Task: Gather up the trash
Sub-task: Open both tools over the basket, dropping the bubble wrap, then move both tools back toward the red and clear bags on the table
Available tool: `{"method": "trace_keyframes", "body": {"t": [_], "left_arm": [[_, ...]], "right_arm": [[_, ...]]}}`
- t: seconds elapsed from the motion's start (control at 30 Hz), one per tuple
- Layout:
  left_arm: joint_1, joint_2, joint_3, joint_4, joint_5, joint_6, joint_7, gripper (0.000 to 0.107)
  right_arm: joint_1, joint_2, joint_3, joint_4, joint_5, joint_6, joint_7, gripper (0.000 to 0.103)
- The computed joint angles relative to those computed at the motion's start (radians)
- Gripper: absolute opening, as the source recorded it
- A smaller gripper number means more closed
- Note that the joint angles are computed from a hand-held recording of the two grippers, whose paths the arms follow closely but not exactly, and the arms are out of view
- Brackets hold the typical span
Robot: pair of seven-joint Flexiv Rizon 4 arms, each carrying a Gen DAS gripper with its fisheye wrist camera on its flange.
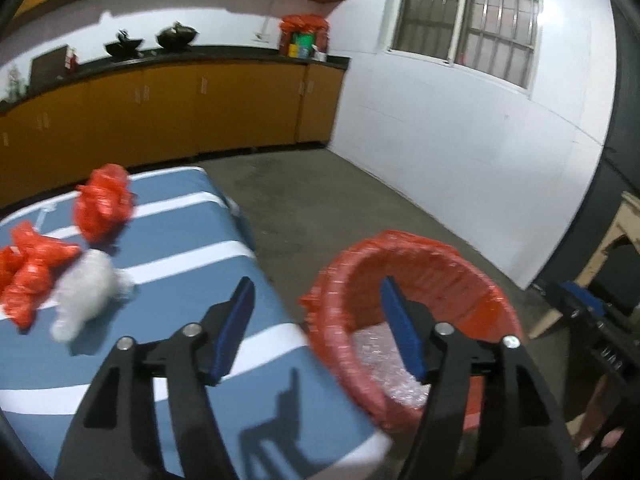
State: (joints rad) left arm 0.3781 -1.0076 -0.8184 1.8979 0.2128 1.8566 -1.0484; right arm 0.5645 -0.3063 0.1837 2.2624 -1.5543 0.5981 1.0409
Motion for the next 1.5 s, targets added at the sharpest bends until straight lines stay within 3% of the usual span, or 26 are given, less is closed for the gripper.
{"method": "trace_keyframes", "body": {"t": [0.13, 0.2, 0.37, 0.57, 0.8, 1.07, 1.3, 1.5], "left_arm": [[-0.021, 0.046, 0.089, 0.013, 0.001, 0.088, -0.043, 0.078], [-0.016, 0.061, 0.126, 0.015, 0.010, 0.120, -0.077, 0.080], [-0.010, 0.095, 0.224, 0.001, 0.005, 0.162, -0.173, 0.084], [-0.015, 0.108, 0.365, -0.021, -0.008, 0.276, -0.285, 0.090], [-0.007, 0.118, 0.493, -0.068, -0.026, 0.267, -0.380, 0.091], [0.033, 0.100, 0.532, -0.116, -0.012, 0.232, -0.418, 0.091], [0.061, 0.072, 0.525, -0.156, -0.016, 0.202, -0.414, 0.091], [0.075, 0.057, 0.514, -0.173, -0.022, 0.188, -0.408, 0.091]], "right_arm": [[0.021, -0.032, -0.005, -0.048, 0.009, -0.018, -0.049, 0.070], [0.035, -0.051, -0.011, -0.077, 0.006, -0.029, -0.080, 0.072], [0.046, -0.125, -0.042, -0.183, -0.030, 0.033, -0.159, 0.075], [0.070, -0.251, -0.092, -0.365, -0.081, 0.154, -0.238, 0.075], [0.127, -0.396, -0.164, -0.587, -0.040, 0.272, -0.379, 0.075], [0.185, -0.591, -0.237, -0.867, 0.143, 0.385, -0.587, 0.075], [0.222, -0.709, -0.276, -1.040, 0.334, 0.397, -0.744, 0.075], [0.248, -0.795, -0.305, -1.175, 0.494, 0.348, -0.875, 0.075]]}}
